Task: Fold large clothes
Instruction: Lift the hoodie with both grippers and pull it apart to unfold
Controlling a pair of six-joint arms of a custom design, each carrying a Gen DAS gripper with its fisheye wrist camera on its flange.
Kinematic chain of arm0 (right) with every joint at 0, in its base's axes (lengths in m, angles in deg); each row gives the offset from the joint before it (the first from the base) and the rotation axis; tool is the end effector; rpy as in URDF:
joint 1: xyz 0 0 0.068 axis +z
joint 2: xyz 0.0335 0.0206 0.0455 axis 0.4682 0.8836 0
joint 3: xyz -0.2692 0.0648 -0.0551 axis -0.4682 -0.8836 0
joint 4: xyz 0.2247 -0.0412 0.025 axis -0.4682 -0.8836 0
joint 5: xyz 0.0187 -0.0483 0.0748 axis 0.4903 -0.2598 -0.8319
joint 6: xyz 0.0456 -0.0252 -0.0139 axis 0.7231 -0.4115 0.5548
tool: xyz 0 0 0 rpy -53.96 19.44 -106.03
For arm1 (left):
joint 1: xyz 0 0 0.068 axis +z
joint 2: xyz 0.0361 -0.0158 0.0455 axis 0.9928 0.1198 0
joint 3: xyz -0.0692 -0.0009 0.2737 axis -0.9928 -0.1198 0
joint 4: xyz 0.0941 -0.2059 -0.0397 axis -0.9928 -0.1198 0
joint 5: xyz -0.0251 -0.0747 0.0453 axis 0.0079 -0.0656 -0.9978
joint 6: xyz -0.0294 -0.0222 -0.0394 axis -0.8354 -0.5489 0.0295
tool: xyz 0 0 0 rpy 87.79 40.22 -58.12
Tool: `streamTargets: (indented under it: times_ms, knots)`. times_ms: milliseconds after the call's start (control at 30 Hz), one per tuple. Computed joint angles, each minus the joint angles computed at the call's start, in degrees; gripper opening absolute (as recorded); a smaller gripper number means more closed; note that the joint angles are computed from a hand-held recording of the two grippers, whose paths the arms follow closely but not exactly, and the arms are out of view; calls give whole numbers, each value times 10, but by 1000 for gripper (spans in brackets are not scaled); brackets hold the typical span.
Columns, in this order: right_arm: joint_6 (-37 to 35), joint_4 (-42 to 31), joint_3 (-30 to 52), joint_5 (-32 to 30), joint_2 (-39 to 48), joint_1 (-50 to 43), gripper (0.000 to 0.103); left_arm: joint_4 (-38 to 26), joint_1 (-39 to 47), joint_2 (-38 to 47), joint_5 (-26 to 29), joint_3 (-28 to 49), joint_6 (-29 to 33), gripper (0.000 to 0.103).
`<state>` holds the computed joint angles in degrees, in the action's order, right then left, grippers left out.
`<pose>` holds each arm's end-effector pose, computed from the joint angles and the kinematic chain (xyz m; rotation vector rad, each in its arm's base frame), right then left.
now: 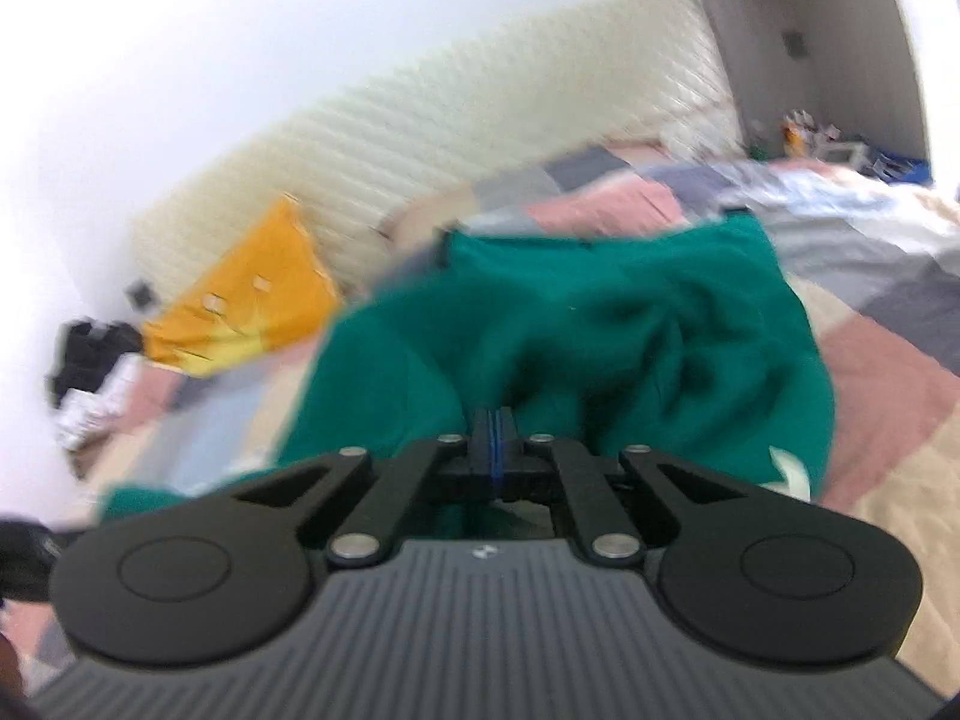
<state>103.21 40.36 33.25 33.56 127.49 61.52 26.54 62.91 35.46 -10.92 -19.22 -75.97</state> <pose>0.2156 0.1187 0.1052 0.4361 1.8130 0.2520 0.3207 -0.1482 0.1023 0.4755 2.0617 -1.4514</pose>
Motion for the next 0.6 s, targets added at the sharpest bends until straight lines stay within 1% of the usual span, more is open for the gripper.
streamTargets:
  times_ms: [33, 100, 133, 200, 267, 300, 333, 367, 400, 467, 500, 533, 567, 600]
  knots:
    - [-12, -23, -3, 14, -31, 22, 4, 10, -2, -14, 8, -25, -3, 5]
    - [-41, -78, 6, 71, -71, 72, 4, 5, -9, -42, 6, -64, 8, 5]
    - [-54, -96, 10, 101, -76, 98, 4, -12, -15, -54, -6, -77, 27, 5]
    - [-53, -96, 8, 127, -66, 126, 4, -73, -27, -75, -30, -84, 64, 5]
    - [-10, -119, 8, 118, -55, 128, 4, -129, -43, -70, -73, -76, 96, 5]
    - [15, -126, 7, 102, -49, 121, 4, -155, -58, -78, -118, -78, 116, 5]
    - [37, -129, 6, 76, -42, 107, 4, -170, -69, -74, -148, -72, 125, 5]
    - [49, -121, 5, 52, -29, 92, 4, -177, -75, -72, -159, -73, 122, 5]
    - [58, -120, 7, 43, -19, 87, 4, -180, -75, -63, -153, -69, 120, 6]
    - [76, -132, 15, 50, -5, 91, 5, -188, -79, -73, -157, -74, 121, 6]
    - [83, -119, 10, 48, 3, 89, 5, -191, -81, -81, -167, -77, 119, 12]
    - [87, -97, 2, 42, 10, 85, 5, -197, -77, -80, -170, -71, 120, 24]
    - [90, -77, -6, 35, 15, 82, 5, -196, -71, -74, -169, -62, 119, 32]
    - [93, -61, -13, 30, 18, 79, 6, -188, -63, -79, -166, -66, 114, 51]
